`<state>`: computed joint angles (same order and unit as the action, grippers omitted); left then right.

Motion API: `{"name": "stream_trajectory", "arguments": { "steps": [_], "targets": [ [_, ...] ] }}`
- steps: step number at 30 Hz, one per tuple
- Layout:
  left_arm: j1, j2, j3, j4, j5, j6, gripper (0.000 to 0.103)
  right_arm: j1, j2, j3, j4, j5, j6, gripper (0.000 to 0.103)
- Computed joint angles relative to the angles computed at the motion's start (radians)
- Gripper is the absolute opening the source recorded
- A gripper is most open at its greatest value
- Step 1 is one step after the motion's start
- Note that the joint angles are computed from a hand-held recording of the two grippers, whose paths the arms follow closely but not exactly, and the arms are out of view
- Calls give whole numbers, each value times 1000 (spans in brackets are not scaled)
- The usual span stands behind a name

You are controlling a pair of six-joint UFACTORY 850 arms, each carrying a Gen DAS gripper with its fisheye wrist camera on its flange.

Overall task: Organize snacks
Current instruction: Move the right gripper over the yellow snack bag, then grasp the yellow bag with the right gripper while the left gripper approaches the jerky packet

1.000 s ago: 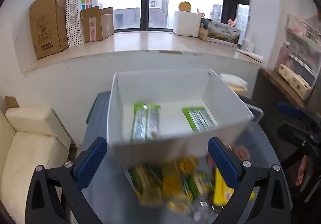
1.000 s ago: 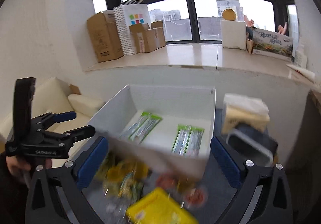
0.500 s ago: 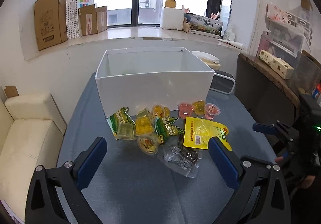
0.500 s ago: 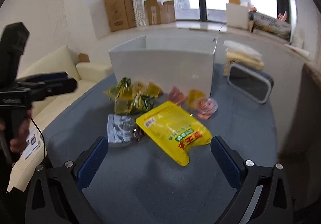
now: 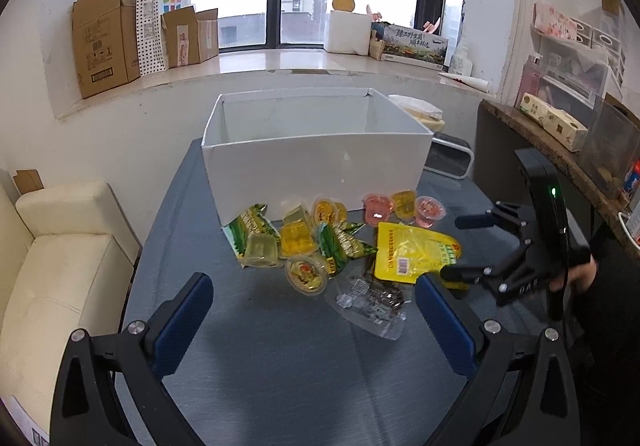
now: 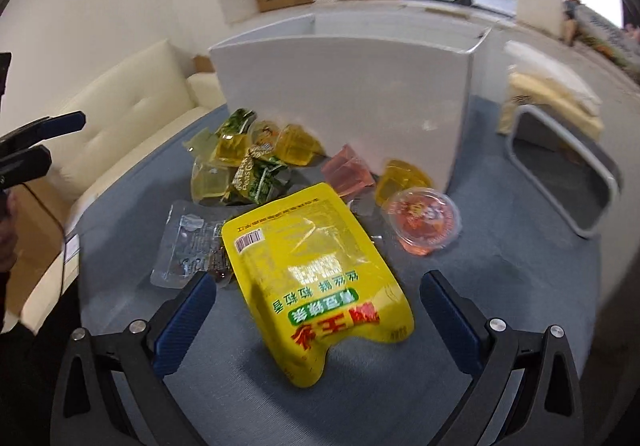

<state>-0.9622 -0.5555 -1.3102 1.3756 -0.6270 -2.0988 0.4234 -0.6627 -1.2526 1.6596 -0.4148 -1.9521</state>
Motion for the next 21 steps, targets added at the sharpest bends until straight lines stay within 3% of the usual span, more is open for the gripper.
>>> {"name": "stream_trajectory", "arguments": {
  "steps": [3,12,16,21],
  "targets": [
    [7,-1,3,-17,4,3,103,-6,-22,-31,-85,-37,52,103],
    [13,-28,-26,-57,7,50,103,28,-68,-72,-232,24,122,103],
    [15,-43,-43,-83,9,82,103,43,-58,-47,-106,71,-2,93],
    [14,-57,-57,-102,13,109,103,50,-17,21,98,72,-199,88]
  ]
}}
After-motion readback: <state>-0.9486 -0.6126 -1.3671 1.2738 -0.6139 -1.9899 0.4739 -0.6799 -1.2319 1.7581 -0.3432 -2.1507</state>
